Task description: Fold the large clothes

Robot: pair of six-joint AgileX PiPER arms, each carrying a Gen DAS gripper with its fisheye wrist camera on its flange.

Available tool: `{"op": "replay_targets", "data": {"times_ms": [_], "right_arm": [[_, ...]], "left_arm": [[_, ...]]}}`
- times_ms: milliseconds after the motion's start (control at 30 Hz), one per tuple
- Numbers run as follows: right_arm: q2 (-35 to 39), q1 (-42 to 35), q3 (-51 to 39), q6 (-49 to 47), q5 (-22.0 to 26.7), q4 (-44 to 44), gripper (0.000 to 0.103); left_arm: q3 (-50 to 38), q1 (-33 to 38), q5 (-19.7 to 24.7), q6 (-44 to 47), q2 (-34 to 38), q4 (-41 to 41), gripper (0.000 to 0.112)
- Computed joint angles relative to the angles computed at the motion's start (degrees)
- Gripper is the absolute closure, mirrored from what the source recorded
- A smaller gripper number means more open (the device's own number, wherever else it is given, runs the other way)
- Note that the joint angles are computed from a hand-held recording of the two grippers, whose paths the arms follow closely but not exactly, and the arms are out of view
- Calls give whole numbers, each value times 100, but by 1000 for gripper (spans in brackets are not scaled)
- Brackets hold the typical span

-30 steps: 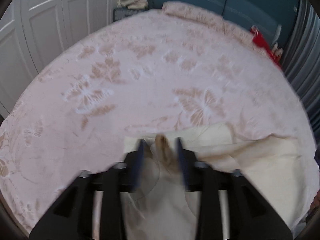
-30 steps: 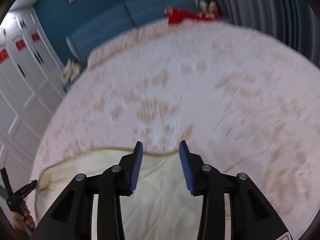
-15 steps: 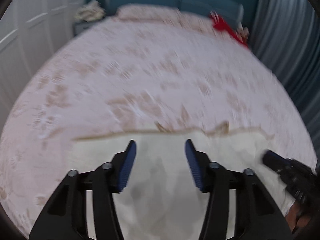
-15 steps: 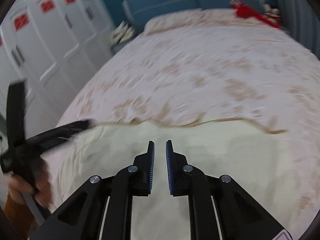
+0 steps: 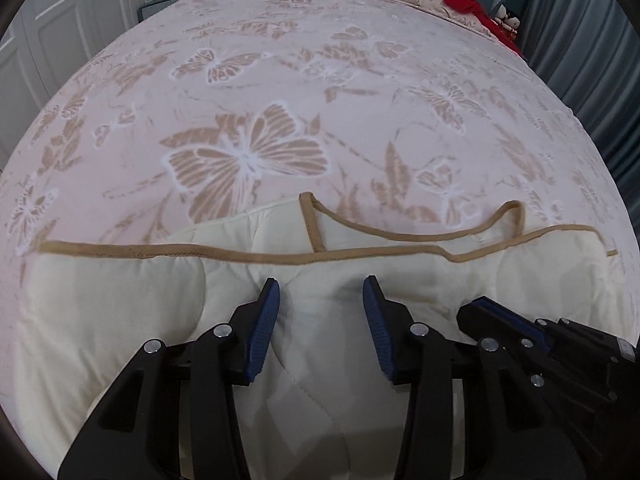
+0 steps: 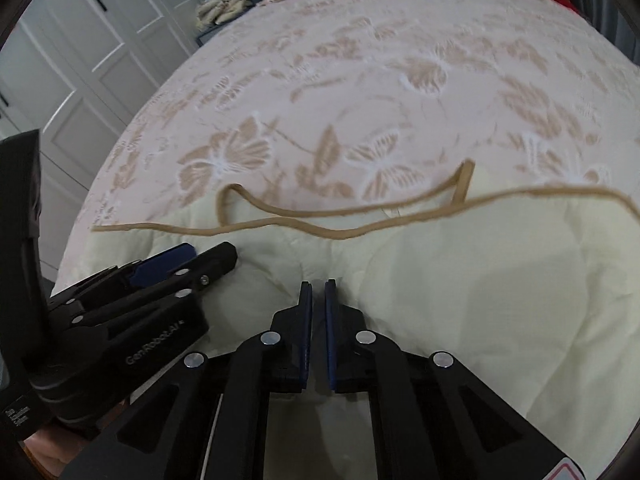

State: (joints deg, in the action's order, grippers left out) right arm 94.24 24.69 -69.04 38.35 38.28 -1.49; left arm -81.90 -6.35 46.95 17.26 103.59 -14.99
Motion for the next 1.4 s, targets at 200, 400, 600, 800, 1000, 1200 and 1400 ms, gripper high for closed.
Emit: {"op": "replay_targets", "data": {"times_ms": [200, 400, 600, 800, 1000, 1200, 1400], "right_arm": [[213, -66, 156, -110, -355, 95, 103], [373, 20, 157, 241, -541, -284, 103], [470, -100, 238, 202, -867, -133, 103], [593, -143, 209, 294, -1033, -140, 103], [594, -113, 213, 471, -1092, -287, 103], [-163, 200, 295, 2552, -366, -2093, 94], [-1750, 1231, 532, 2957, 1021, -2446, 90]], "left_arm": [[457, -158, -713, -31, -75, 214, 70], [672, -246, -1108, -77, -95, 316, 70], [756, -170, -1297, 128, -52, 2, 70], [786, -138, -1399, 193, -22, -159, 70], [770, -130, -1395, 200, -11, -161, 70], [554, 559, -483, 349, -516, -861, 66], [688, 3264, 1438, 1813, -1625, -2186, 42]]}}
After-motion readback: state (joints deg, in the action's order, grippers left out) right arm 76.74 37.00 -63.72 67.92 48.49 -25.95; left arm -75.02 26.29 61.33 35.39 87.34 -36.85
